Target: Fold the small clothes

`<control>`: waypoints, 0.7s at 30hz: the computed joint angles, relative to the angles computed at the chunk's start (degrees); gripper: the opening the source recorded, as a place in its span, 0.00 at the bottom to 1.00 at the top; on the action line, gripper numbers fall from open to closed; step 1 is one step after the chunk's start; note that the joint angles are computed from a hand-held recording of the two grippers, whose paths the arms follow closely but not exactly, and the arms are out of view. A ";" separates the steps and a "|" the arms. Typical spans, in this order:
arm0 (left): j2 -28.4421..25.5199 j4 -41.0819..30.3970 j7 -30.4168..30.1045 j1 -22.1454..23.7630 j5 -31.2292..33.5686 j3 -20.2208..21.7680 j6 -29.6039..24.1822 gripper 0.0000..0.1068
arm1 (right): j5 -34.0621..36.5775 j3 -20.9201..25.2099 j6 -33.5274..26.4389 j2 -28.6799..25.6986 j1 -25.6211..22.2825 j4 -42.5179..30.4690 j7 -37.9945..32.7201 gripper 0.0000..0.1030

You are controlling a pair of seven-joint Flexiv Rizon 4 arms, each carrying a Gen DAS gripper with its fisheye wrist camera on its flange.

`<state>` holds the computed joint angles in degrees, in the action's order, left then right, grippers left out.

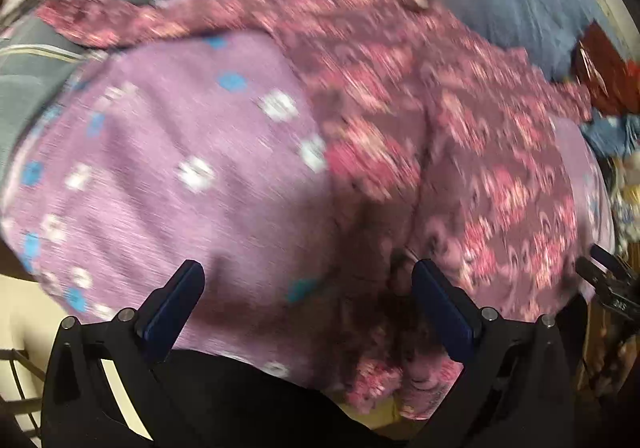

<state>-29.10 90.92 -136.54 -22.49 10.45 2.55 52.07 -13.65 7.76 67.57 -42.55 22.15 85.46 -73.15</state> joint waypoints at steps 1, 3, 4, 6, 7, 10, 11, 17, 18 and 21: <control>-0.70 0.19 1.94 1.03 -1.81 -1.57 0.57 0.96 | 1.52 2.67 -1.92 -0.73 -1.54 -1.17 -1.94 0.99; -1.95 1.14 5.20 2.93 -6.39 -4.39 2.68 0.92 | 3.58 5.16 -3.80 -1.50 -2.66 -2.20 -4.61 0.95; -2.32 1.92 6.14 3.56 -8.54 -5.24 4.06 0.76 | 4.64 6.38 -4.56 -1.80 -3.17 -2.55 -6.33 0.85; -2.54 1.87 5.75 2.67 -9.54 -4.06 4.13 0.55 | 5.59 6.94 -4.80 -1.80 -2.96 -2.16 -9.07 0.49; -2.17 2.13 5.87 2.28 -9.22 -3.52 4.89 0.23 | 4.82 5.42 -3.98 -1.43 -1.73 -1.26 -9.03 0.27; -0.20 4.87 7.40 3.53 -12.69 -4.57 7.28 0.04 | 7.26 7.31 -0.40 -0.54 -3.32 0.03 -11.42 0.06; 0.80 5.97 7.46 3.74 -13.48 -4.62 8.14 0.04 | 8.30 8.01 0.60 -0.10 -4.08 0.33 -12.24 0.06; 7.04 8.82 1.48 1.69 -7.05 -0.24 7.15 0.04 | 11.39 5.97 10.67 6.52 -5.98 6.20 -9.77 0.06; 6.86 9.69 1.85 2.66 -8.13 -1.08 6.95 0.04 | 11.24 5.33 9.78 6.68 -6.29 6.36 -8.65 0.06; 4.38 8.47 0.57 3.62 -9.35 -1.58 -1.01 0.04 | 11.29 4.92 2.58 4.81 -7.21 4.88 -5.56 0.06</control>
